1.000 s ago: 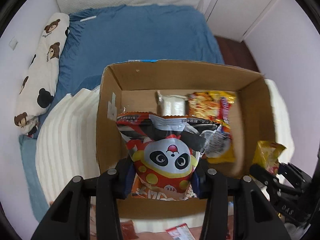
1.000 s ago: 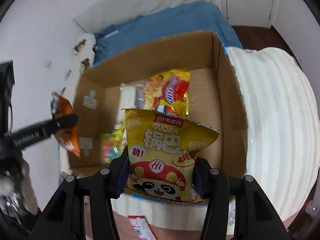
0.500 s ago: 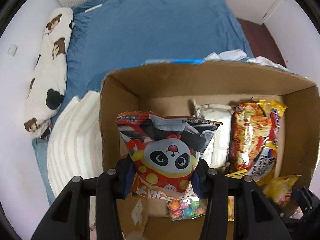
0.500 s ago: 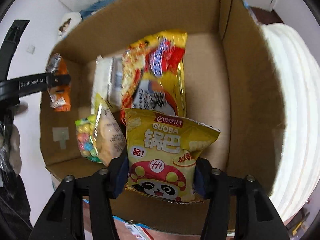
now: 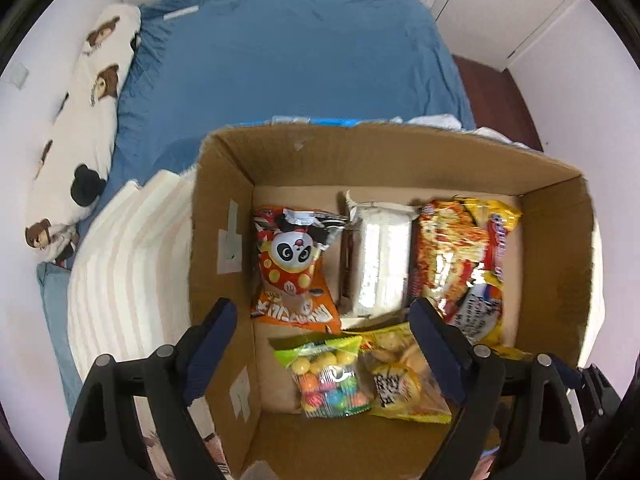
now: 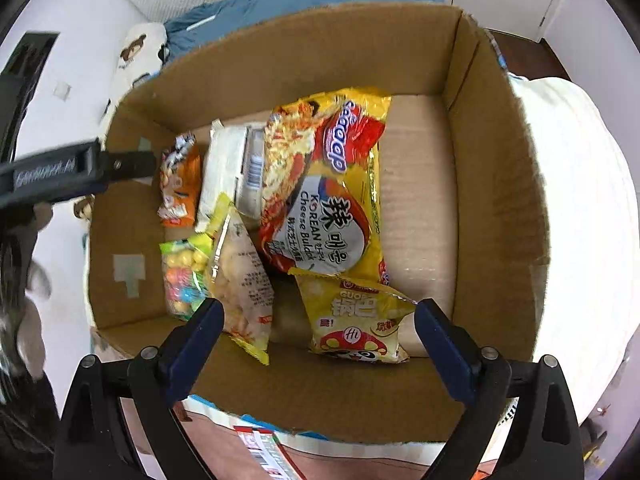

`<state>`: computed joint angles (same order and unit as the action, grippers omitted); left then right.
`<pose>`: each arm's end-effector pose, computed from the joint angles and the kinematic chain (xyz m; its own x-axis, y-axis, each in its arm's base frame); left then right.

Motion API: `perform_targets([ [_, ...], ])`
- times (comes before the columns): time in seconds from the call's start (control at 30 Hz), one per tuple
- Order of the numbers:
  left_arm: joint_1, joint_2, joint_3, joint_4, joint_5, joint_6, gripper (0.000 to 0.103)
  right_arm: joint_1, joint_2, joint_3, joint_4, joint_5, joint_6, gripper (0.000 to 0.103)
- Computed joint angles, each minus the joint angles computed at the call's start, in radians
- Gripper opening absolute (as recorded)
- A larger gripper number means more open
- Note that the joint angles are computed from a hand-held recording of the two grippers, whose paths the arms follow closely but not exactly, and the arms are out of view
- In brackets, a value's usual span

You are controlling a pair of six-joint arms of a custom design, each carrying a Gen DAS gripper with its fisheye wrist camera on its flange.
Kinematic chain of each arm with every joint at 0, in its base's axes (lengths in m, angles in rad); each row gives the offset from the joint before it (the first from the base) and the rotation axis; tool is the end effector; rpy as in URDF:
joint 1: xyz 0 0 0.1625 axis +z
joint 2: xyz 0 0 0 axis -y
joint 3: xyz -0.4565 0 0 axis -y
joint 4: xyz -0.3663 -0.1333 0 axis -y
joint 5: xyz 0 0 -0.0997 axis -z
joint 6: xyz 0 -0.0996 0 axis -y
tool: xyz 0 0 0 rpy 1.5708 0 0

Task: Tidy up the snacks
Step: 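Withdraw both open tools from the box toward the remaining snacks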

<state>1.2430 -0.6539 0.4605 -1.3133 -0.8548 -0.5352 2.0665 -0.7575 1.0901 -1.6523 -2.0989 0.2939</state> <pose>-0.0748 -0.8370 0.4292 -0.7666 -0.2387 -0.5961 -0.0810 0.9569 -0.2790 0.4313 -0.6229 0.2485 -0.8037 -0.2518 0.5391 -0.2381 0.9664 0.0964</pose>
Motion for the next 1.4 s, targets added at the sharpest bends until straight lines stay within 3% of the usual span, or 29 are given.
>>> perform_targets([
  [0.1, -0.029, -0.098, 0.182, -0.153, 0.013, -0.003, 0.088, 0.013, -0.017, 0.009, -0.031, -0.015, -0.001, 0.098],
  [0.23, -0.077, -0.218, 0.428, -0.350, 0.104, 0.024, 0.088, 0.045, -0.056, 0.052, -0.101, -0.072, -0.012, 0.098],
  [0.53, -0.173, -0.405, 0.772, -0.582, 0.195, 0.035, 0.088, 0.112, -0.152, 0.185, -0.282, -0.116, -0.043, 0.098],
  [1.07, -0.320, -0.581, 1.040, -0.634, 0.323, -0.056, 0.088, 0.222, -0.291, 0.354, -0.426, -0.164, -0.086, 0.098],
  [1.23, -0.351, -0.632, 1.111, -0.619, 0.323, -0.134, 0.088, 0.231, -0.349, 0.413, -0.459, -0.151, -0.058, 0.098],
  [1.4, -0.377, -0.672, 1.209, -0.585, 0.324, -0.221, 0.088, 0.242, -0.427, 0.492, -0.419, -0.231, 0.027, 0.098],
])
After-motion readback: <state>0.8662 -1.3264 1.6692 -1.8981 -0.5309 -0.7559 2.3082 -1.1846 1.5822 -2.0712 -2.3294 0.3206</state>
